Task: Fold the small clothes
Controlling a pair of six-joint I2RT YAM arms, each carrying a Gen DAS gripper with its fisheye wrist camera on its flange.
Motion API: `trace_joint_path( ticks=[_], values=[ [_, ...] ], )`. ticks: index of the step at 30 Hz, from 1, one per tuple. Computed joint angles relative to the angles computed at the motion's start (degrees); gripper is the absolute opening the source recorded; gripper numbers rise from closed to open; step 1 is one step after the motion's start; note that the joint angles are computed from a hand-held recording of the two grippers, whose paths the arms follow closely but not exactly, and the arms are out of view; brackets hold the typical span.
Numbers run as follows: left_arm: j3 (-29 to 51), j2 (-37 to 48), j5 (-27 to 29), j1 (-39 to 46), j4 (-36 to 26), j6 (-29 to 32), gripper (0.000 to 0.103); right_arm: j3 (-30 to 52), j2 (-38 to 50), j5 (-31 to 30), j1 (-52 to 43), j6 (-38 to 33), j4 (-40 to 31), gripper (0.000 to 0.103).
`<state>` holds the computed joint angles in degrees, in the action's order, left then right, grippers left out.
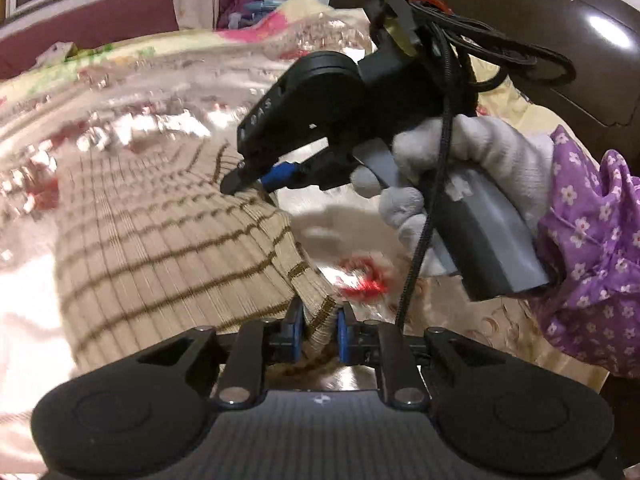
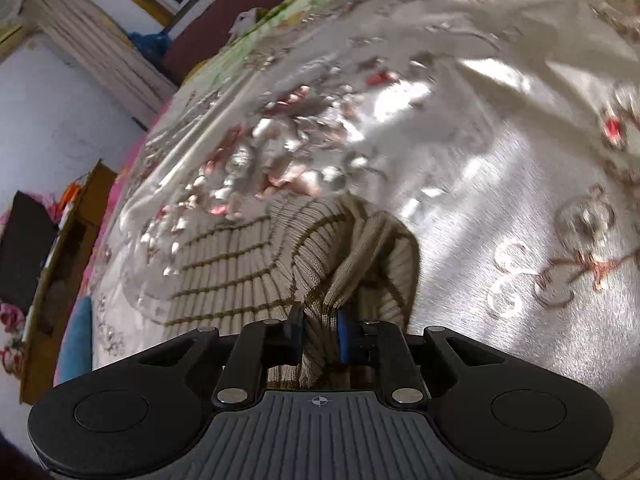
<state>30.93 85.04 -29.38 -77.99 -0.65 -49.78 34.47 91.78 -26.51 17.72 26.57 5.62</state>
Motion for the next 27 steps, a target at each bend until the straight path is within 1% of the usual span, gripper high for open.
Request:
trace_joint_path(
  ticks=[2,4,5,7,9,11,12,14,17,18,20,21,22,24,25,26,27],
  values=[
    [0.1,1.1,-0.9,-0.9,1.3,0.9,0.022,-1.5,-0.3,-1.3,-1.1,1.5,2.2,0.016],
    [0.1,1.1,-0.5,-1.4,2.1,1.5,0.027,-2.1,-1.2,-1.1,-1.1,1.2,2.0,0.017],
    [-0.1,1.1,-0.3,-1.8,2.5,1.3,0.028,-2.4,-1.7,-1.2,-1.3,1.5,1.8,0.02],
    [-1.6,0.1,0.5,-1.3,4.0,1.2,0.035,-3.7,-4.0,-1.7,-2.0,2.1,1.5,0.022],
    [-2.3,-0.7,0.3,-1.8,4.3,1.3,0.04,-5.9,-8.4,-0.9,-2.3,2.0,0.5,0.023],
    [-2.6,-1.9,0.2,-2.6,3.7,1.8,0.044,-9.1,-15.2,-0.3,-3.1,1.7,-1.9,0.024],
    [-3.3,-3.5,-0.4,-3.7,3.3,2.0,0.046,-10.1,-18.3,-0.2,-3.5,1.2,-3.8,0.028],
    [-3.4,-6.5,-2.8,-7.1,-0.4,-0.1,0.048,-13.3,-27.0,-0.2,-4.3,-0.7,-9.1,0.032],
    [-4.9,-12.2,-5.9,-10.9,-5.7,-4.0,0.049,-16.8,-40.4,-1.3,-3.9,-2.0,-18.7,0.035],
    [-5.4,-14.3,-7.3,-12.5,-8.4,-6.1,0.05,-17.5,-44.1,-1.1,-3.0,-2.3,-21.6,0.038],
    [-6.0,-18.0,-10.4,-15.3,-14.9,-10.7,0.051,-18.3,-49.2,1.3,1.6,-2.0,-25.5,0.041],
    [-6.0,-19.3,-12.5,-17.1,-19.6,-14.0,0.051,-18.6,-50.3,2.9,4.3,-1.8,-26.2,0.041],
    [-5.8,-20.0,-13.9,-18.3,-23.3,-16.6,0.052,-18.8,-49.9,5.1,7.4,-0.9,-25.2,0.041],
    [-6.4,-21.4,-15.8,-19.4,-29.8,-22.3,0.052,-19.0,-46.9,8.8,12.3,0.5,-22.3,0.04],
    [-6.8,-22.3,-16.4,-19.5,-32.4,-25.1,0.052,-18.8,-44.8,10.6,14.0,1.4,-21.0,0.038],
    [-7.2,-22.7,-17.2,-19.6,-34.4,-27.6,0.052,-18.2,-42.5,13.7,16.0,1.8,-20.7,0.027],
    [-8.1,-23.2,-17.8,-18.6,-35.0,-28.6,0.053,-17.4,-40.7,17.9,18.1,2.0,-21.5,0.016]
  ],
)
